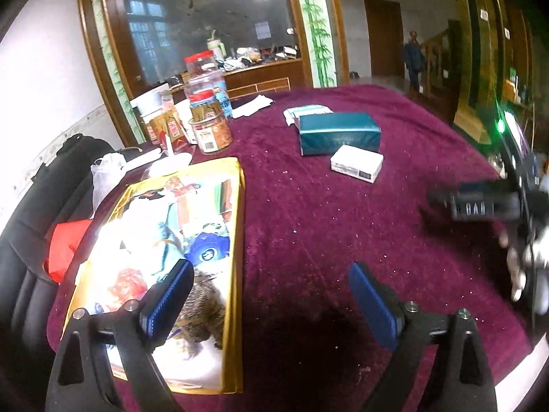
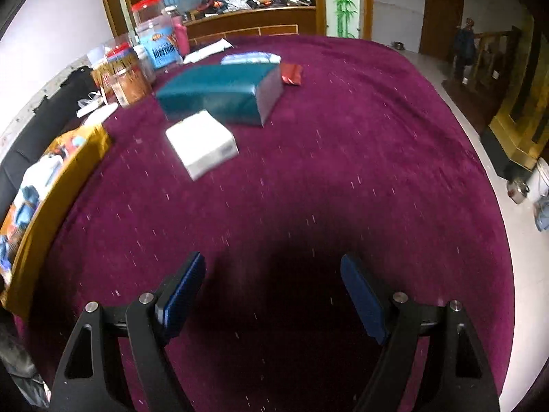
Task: Organize soft objects
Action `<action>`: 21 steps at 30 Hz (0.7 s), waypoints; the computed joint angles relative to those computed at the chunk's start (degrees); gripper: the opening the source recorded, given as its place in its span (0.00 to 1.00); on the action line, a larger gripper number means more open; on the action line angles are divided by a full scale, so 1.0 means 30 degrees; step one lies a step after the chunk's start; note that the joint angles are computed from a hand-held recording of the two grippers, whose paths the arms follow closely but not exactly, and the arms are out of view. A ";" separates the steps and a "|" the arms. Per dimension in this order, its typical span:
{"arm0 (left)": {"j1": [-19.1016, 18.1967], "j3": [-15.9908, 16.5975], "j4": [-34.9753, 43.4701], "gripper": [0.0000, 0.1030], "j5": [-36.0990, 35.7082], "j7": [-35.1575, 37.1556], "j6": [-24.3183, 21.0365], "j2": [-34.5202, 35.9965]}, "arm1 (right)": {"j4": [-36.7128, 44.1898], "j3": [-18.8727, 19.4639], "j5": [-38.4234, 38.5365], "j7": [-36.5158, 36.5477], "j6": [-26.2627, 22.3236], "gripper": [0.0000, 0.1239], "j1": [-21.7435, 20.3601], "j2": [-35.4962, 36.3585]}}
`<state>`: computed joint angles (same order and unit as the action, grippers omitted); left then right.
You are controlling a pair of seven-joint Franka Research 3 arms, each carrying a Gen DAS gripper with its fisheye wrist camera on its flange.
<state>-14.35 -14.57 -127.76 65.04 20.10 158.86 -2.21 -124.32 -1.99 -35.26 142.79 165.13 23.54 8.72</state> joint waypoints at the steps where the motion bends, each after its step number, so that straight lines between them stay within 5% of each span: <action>1: 0.0037 0.0035 -0.0109 0.92 0.0104 -0.0169 0.0092 -0.0118 | -0.0056 -0.0090 -0.0185 0.0356 -0.0134 0.65 0.0077 0.0020; 6: 0.0358 0.0032 -0.0672 0.92 0.0838 -0.1362 0.0408 -0.0807 | 0.0789 -0.0690 -0.2319 0.2985 -0.1330 0.65 0.0470 0.0582; 11: 0.0845 -0.0091 -0.1222 0.93 0.1764 -0.2671 0.0627 -0.1552 | 0.1687 -0.0452 -0.2710 0.3033 -0.2611 0.68 0.0421 0.1202; 14: 0.1125 -0.0144 -0.1361 0.94 0.2148 -0.3297 0.0740 -0.1748 | 0.2160 -0.0396 -0.2759 0.3148 -0.3697 0.80 0.0516 0.1411; 21: 0.1426 -0.0161 -0.1431 0.94 0.2367 -0.3655 0.0998 -0.1778 | 0.1817 -0.0404 -0.2638 0.3770 -0.3425 0.83 0.0427 0.1284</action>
